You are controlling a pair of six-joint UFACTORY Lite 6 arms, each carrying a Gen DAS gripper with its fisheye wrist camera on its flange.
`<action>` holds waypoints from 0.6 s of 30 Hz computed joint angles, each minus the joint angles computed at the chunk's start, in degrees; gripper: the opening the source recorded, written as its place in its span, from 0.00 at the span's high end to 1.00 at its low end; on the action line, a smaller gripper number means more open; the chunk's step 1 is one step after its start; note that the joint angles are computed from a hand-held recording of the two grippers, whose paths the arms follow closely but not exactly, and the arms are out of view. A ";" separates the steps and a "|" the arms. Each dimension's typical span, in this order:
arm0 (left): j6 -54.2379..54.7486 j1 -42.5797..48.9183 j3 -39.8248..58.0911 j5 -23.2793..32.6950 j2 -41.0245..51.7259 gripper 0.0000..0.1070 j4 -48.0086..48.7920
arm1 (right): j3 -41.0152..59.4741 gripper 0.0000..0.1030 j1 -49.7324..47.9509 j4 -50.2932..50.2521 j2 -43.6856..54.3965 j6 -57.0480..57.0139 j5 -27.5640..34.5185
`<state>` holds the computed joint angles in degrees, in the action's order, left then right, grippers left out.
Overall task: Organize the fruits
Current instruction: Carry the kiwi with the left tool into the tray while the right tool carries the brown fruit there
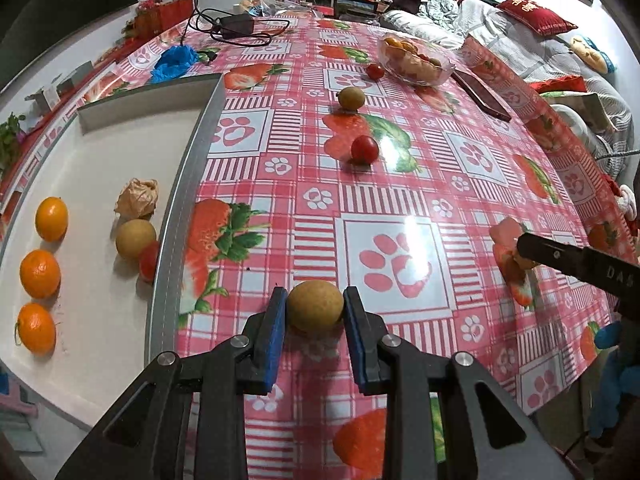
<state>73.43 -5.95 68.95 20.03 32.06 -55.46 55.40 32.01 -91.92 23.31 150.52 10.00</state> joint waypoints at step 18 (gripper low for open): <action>-9.79 -8.64 -1.01 2.17 -7.15 0.71 11.58 | -17.84 0.70 7.82 -7.15 -17.42 19.91 11.27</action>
<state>63.64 -14.59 67.94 22.20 24.91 -43.88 37.56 39.83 -99.07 5.89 170.43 21.27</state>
